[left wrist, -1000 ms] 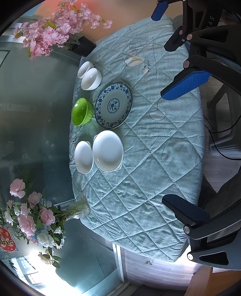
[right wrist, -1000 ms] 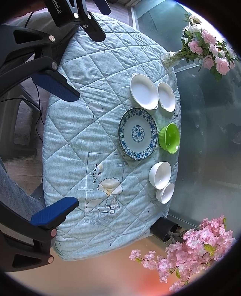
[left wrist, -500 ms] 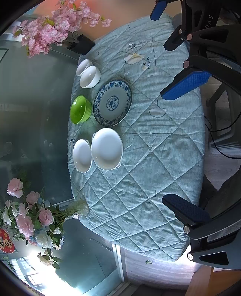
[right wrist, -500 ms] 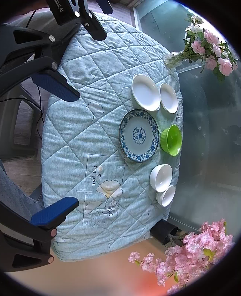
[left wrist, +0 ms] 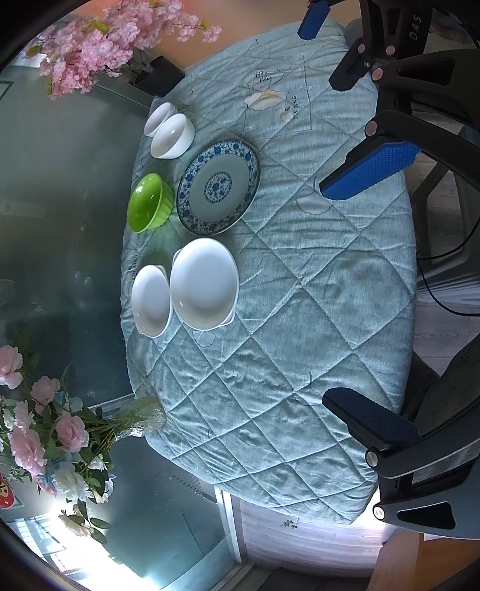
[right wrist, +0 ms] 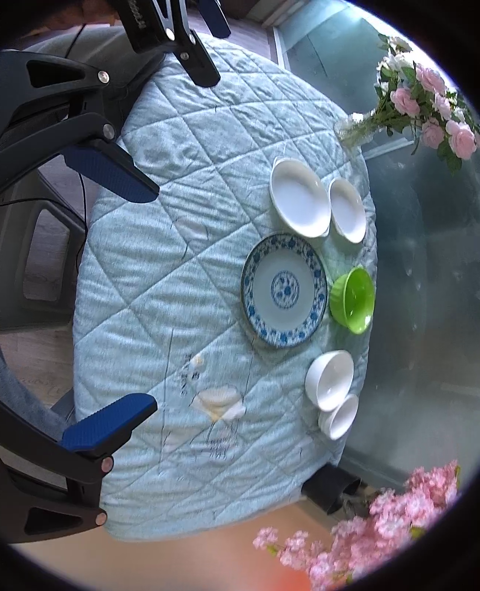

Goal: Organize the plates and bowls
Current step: 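Move both grippers forward to the rim of the blue-and-white plate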

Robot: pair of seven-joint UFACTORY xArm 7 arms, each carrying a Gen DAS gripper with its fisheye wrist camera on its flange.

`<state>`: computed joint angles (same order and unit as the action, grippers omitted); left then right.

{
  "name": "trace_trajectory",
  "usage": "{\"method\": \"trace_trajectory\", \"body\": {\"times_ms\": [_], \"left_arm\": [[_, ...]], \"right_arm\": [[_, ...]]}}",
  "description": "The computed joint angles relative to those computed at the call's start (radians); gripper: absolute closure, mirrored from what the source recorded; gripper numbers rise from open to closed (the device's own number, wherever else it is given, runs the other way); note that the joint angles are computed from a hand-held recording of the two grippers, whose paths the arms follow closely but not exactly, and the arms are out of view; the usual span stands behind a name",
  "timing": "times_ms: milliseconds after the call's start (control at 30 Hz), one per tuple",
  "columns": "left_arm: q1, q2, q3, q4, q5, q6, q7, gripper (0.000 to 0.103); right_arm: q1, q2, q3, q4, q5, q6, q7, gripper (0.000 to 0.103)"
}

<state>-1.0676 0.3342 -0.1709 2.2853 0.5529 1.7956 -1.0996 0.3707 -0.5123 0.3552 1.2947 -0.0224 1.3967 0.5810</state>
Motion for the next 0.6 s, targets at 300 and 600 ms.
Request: {"method": "trace_trajectory", "body": {"times_ms": [300,600], "left_arm": [[0.235,-0.115,-0.027,-0.194,-0.162,-0.211,0.121,0.001],[0.324,0.156,-0.012,0.067,-0.383,-0.362,0.341,0.006]], "right_arm": [[-0.006,0.04,-0.089,-0.018,0.049,-0.141,-0.134,0.001],[-0.056,0.163,-0.207,-0.016,0.166,-0.216,-0.284,0.001]]}}
